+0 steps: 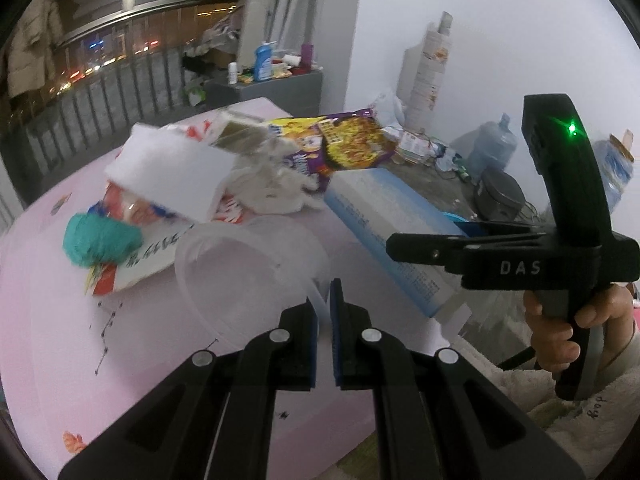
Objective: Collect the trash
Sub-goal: 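Lift the white-and-blue box with the right gripper toward the wastebasket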
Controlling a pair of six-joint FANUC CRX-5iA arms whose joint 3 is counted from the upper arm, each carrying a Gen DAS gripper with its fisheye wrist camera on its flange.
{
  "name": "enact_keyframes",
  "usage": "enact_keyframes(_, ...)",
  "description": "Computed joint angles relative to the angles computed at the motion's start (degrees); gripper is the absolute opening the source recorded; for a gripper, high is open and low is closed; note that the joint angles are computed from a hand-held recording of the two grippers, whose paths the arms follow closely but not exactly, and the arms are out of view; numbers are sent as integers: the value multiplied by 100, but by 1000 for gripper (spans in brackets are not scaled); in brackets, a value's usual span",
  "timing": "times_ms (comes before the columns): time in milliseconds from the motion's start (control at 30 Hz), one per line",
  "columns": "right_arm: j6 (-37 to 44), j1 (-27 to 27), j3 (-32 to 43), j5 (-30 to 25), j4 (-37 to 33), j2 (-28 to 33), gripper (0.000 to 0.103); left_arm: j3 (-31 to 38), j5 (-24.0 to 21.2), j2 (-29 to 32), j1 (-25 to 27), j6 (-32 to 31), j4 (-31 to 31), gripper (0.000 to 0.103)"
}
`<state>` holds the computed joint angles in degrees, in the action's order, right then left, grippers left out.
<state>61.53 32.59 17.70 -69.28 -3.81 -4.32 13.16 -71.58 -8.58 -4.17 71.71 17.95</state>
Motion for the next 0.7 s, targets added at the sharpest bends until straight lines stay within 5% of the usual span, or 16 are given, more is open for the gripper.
enact_keyframes(467, -807, -1150, -571, 454, 24, -653, 68, 1532, -230, 1372, -884, -324, 196, 5)
enact_keyframes(700, -1323, -2386, -706, 503, -146, -748, 68, 3434, -984, 2985, -1556, -222, 539, 5)
